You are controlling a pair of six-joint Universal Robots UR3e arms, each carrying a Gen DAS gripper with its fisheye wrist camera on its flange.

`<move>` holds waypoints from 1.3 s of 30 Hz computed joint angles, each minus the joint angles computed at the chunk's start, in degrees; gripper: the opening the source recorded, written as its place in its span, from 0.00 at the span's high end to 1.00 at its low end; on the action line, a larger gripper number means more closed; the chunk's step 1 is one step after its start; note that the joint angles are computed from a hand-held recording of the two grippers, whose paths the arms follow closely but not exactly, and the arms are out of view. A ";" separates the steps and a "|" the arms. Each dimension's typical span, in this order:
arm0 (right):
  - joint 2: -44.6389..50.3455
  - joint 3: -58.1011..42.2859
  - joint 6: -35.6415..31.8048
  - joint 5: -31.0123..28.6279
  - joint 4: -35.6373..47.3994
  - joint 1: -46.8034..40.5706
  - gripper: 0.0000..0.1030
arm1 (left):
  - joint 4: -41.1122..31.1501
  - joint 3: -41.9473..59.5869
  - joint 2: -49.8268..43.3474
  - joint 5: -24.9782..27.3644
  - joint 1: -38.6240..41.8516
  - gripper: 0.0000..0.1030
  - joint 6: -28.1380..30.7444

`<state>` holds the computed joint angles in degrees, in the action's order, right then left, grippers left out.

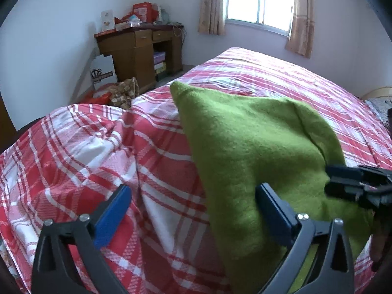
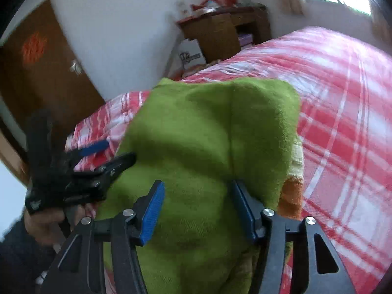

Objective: Fold small clothes

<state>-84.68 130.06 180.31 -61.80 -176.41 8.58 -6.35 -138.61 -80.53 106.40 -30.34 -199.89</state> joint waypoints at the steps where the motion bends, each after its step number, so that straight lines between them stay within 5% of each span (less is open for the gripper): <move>1: 0.08 1.71 0.15 3.34 -1.83 -2.59 0.48 | -0.76 -0.01 0.63 -0.17 -0.05 0.00 -0.21; 4: -3.38 1.80 1.53 7.23 4.68 -5.57 0.50 | -7.43 0.50 6.05 0.22 -1.20 0.01 -0.58; 8: -16.09 4.51 6.95 1.47 7.39 -1.74 0.49 | -15.16 1.81 15.05 3.72 -7.10 0.01 -3.26; 14: -29.09 5.56 18.32 -26.51 1.36 16.04 0.33 | -24.14 9.78 18.73 15.69 -20.65 0.01 -7.93; 21: -32.69 0.85 21.95 -42.72 5.96 29.05 0.33 | -23.99 14.33 18.65 23.71 -28.46 0.00 -8.75; 39: -37.08 3.38 22.57 -43.33 7.16 29.42 0.33 | -22.74 15.43 15.79 28.07 -33.75 0.00 -11.14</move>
<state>-121.76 133.44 202.88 -105.12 -169.24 37.99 -29.09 -123.18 -64.74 134.48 -64.10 -211.04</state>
